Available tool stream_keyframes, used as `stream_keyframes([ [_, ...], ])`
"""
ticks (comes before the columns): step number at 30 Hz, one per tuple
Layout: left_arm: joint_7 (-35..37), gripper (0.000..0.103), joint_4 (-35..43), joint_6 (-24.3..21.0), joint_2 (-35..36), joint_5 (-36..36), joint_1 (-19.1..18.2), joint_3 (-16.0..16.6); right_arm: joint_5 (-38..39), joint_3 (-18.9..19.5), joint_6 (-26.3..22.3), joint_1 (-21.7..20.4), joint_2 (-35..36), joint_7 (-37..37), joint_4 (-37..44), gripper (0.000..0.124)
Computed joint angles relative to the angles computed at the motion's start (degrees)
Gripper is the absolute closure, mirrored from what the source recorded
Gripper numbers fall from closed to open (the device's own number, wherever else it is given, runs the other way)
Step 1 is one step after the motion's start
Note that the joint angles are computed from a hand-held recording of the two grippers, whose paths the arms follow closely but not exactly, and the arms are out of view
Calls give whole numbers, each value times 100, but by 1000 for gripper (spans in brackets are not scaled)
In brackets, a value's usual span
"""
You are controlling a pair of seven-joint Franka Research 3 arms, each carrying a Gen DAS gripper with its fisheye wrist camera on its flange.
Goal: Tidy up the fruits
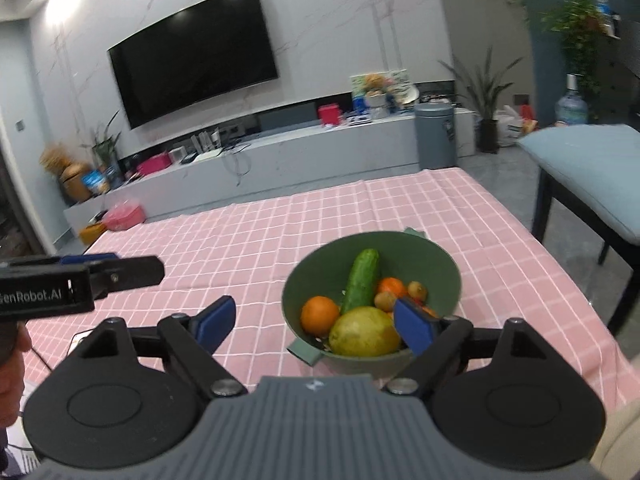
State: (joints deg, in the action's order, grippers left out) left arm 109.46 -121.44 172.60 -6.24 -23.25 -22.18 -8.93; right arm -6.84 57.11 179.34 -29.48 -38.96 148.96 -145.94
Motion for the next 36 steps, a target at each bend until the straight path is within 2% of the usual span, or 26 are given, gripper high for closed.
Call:
stream_keyframes([
  [2,-456,16,-187,161,-38,574,209,-147,67,298,-58,-189,-296,258,-77,38],
  [4,-1296,16,-256,200,12,1566,535,-366,44,450,-251,-233,-495,375,-125,37],
  [8,-1761,16,-437,431,105,2117,539,-311,-163,704,-480,-381,-622,526,-95,34],
  [13,-3163,16,-424,131,209,3750,951,-536,-309,820,-416,-492,-479,625,-64,30],
  [18,-2534,16,-476,-84,206,3069,641,-314,-378,829,-373,-552,-141,647,-24,30],
  [23,-2554,16,-472,-351,176,2946,650,-303,-374,890,-323,-598,-259,835,-44,29],
  [36,-2394,16,-410,-568,162,2704,635,-294,-418,935,-404,-614,-310,865,-7,29],
])
